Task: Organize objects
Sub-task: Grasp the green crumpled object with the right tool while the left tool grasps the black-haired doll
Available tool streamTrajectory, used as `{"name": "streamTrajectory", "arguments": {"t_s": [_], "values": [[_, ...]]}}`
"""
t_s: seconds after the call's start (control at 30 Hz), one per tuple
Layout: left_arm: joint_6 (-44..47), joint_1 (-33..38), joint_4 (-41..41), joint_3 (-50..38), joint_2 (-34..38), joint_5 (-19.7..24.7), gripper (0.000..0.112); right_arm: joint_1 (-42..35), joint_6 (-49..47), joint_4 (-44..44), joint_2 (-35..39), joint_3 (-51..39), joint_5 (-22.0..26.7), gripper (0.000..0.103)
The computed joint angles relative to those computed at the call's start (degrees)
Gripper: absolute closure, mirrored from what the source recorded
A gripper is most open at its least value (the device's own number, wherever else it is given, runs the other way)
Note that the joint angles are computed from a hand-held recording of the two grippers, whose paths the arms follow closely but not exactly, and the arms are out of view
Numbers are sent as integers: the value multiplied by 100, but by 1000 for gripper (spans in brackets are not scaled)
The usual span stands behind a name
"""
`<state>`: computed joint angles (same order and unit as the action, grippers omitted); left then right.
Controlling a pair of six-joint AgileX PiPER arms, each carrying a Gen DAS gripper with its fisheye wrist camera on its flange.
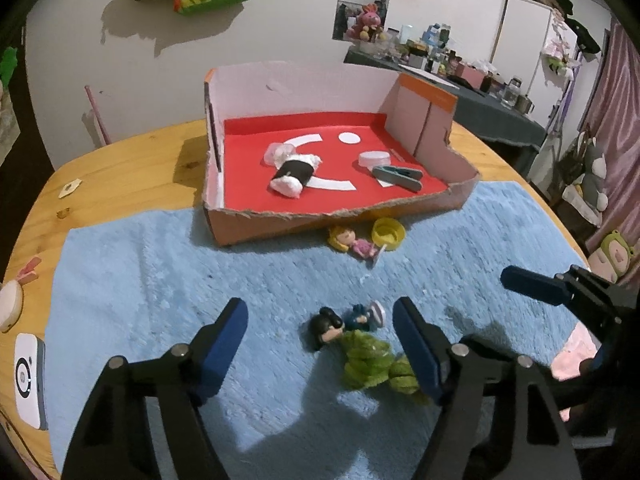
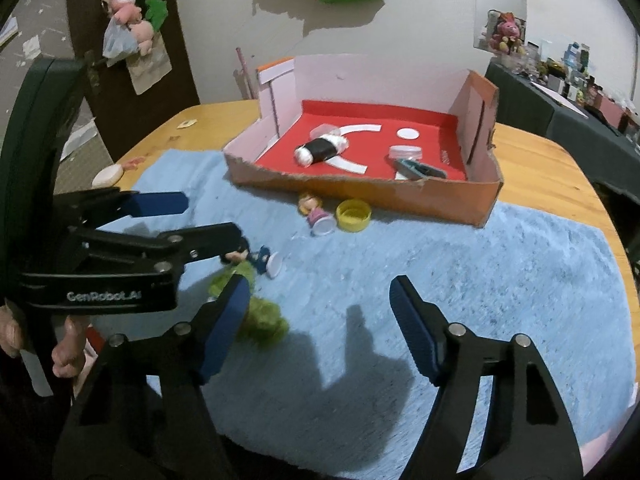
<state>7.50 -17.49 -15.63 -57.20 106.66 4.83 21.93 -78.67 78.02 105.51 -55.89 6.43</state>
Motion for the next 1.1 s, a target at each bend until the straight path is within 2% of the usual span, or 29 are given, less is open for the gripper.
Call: {"name": "streamTrajectory", "arguments": {"t_s": [0.1,0.2,0.37,0.43,0.57,0.7,0.9,1.0,1.1], "values": [[1078,9,-1069,-8,29,38,36,60,-320,300,-4,77,12,31],[1476,-15,-1479,-39,94,61,36,132,-538,493,4,144,48,31],[2097,-4,-2113,-201,313,253,44,295,-751,632,126,180,32,32],[2241,6,-2277,-260,405,299,44,324,-891,770,211,160,45,37],[2775,25,-2823,-348,540,404,44,311,-716,590,416,29,153,39],[2460,-12,-2523,-464,675,438,45,322,-773,622,552,-64,200,45],[2268,3,-2372,-521,789,433,55,304,-969,702,743,-188,306,56],[2814,51,-2913,-453,767,409,56,284,-1165,815,744,-182,300,65],[3021,81,-3123,-419,750,403,57,212,-1137,772,732,-185,288,66]]}}
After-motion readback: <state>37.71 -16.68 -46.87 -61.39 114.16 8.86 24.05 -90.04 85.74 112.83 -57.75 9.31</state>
